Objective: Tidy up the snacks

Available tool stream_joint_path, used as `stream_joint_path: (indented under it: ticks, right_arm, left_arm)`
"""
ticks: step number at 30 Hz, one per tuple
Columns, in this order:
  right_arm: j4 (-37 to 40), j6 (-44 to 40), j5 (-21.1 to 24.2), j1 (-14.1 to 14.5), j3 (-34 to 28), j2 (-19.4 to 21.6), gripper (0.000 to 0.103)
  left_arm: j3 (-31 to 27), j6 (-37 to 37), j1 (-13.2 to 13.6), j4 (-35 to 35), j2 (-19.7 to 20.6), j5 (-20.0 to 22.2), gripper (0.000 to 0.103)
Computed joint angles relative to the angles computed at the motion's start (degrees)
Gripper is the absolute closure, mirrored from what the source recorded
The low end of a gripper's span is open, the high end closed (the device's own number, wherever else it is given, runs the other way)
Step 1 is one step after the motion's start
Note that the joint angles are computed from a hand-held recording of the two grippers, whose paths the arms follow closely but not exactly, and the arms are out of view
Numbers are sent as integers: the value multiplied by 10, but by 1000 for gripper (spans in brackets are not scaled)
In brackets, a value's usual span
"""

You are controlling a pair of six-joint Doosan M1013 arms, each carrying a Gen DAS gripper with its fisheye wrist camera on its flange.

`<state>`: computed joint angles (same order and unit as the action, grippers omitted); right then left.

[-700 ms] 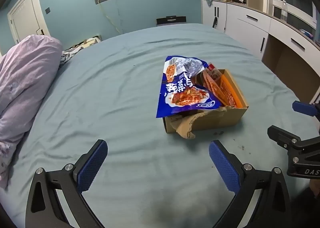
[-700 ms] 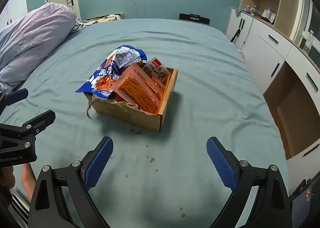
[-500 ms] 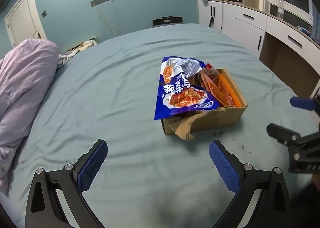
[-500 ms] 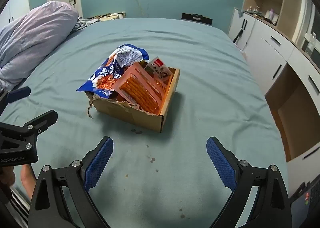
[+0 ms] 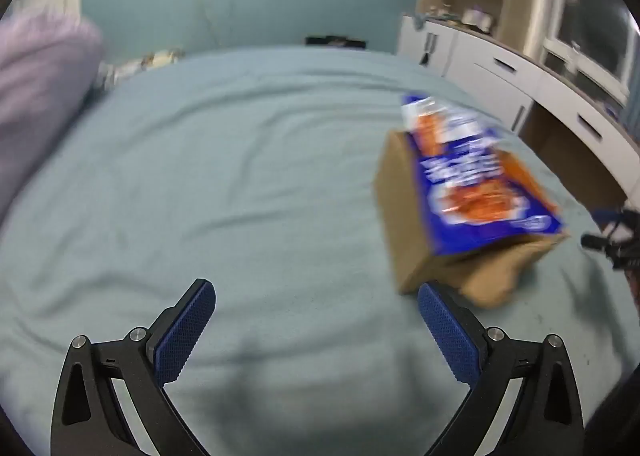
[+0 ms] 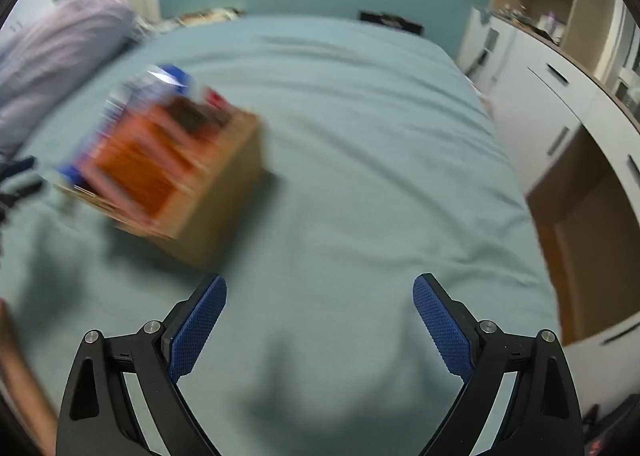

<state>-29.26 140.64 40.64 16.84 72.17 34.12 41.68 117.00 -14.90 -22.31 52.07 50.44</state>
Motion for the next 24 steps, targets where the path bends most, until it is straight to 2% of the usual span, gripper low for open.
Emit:
stream_joint_path:
  ticks: [2, 4, 7, 9, 10, 12, 14, 16, 17, 20, 22, 24]
  right_arm:
    - [11, 3, 17, -8, 4, 9, 8]
    - [36, -3, 9, -16, 13, 13, 8]
    - [79, -36, 15, -23, 11, 22, 8]
    - [95, -49, 7, -24, 12, 27, 8]
    - [78, -33, -19, -23, 23, 24, 8]
    - [68, -32, -24, -22, 19, 28, 5]
    - [25, -12, -44, -18, 34, 26, 0]
    - [-7, 6, -98, -20, 67, 16, 0]
    - [-22, 18, -122, -21, 80, 12, 0]
    - [-43, 48, -162, -26, 108, 5, 0]
    - [-64, 73, -181, -27, 122, 1, 0]
    - [-53, 59, -174, -29, 113, 3, 0]
  left_arm:
    - [-20, -59, -1, 73, 18, 6, 0]
    - [-21, -81, -3, 127, 25, -7, 0]
    - [-26, -101, -2, 164, 34, -1, 0]
    - [-16, -82, 4, 132, 32, -16, 0]
    - [-12, -77, 3, 131, 30, -22, 0]
    - [-2, -68, 0, 128, 28, -32, 0]
    - [-1, -65, 0, 121, 28, -36, 0]
    - [-3, -63, -1, 124, 29, -33, 0]
    - [-28, -64, 2, 124, 43, -34, 0]
    - [-18, -68, 0, 131, 37, -35, 0]
    - [-27, -65, 2, 123, 41, -28, 0]
    - [-43, -61, 5, 120, 50, -20, 0]
